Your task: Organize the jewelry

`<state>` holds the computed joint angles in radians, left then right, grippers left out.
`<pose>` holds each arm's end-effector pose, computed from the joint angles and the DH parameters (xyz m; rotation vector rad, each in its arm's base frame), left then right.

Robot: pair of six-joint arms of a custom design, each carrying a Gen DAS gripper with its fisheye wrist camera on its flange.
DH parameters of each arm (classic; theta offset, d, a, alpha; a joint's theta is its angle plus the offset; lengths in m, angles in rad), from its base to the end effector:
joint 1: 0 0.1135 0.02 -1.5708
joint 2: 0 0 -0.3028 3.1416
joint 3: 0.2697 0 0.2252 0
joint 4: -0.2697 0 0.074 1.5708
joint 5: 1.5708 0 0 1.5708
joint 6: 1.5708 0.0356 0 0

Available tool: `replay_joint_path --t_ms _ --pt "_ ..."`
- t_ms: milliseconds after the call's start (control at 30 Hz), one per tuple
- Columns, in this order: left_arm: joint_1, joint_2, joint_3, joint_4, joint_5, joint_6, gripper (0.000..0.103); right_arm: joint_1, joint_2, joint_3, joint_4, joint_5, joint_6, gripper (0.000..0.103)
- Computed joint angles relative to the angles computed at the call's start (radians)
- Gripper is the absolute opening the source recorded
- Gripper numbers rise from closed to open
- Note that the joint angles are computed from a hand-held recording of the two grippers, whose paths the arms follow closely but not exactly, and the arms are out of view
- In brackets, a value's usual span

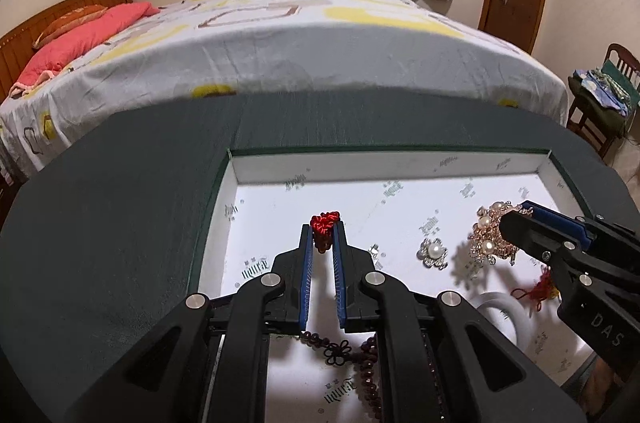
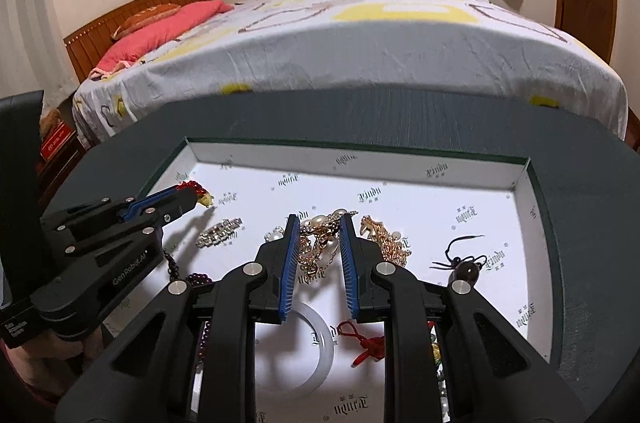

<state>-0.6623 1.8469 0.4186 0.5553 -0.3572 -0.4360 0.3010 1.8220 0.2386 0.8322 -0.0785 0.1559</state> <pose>0.2141 -0.1511 0.1162 0.1129 2.3705 -0.0850 0.2213 0.0716 0.1143 -0.2095 2.3317 0.3198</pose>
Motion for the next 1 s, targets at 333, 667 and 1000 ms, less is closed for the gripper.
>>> replay_joint_path --t_ms 333,667,1000 --pt "0.014 -0.004 0.025 -0.054 0.013 -0.002 0.041 -0.006 0.0 0.012 -0.03 0.005 0.013 0.031" --pt "-0.074 -0.08 -0.012 -0.085 -0.086 -0.066 0.064 -0.022 -0.107 -0.086 0.0 0.019 0.023 0.048" --pt "-0.312 -0.274 -0.036 -0.323 -0.26 -0.288 0.074 -0.01 -0.455 -0.236 -0.155 0.078 0.034 0.06"
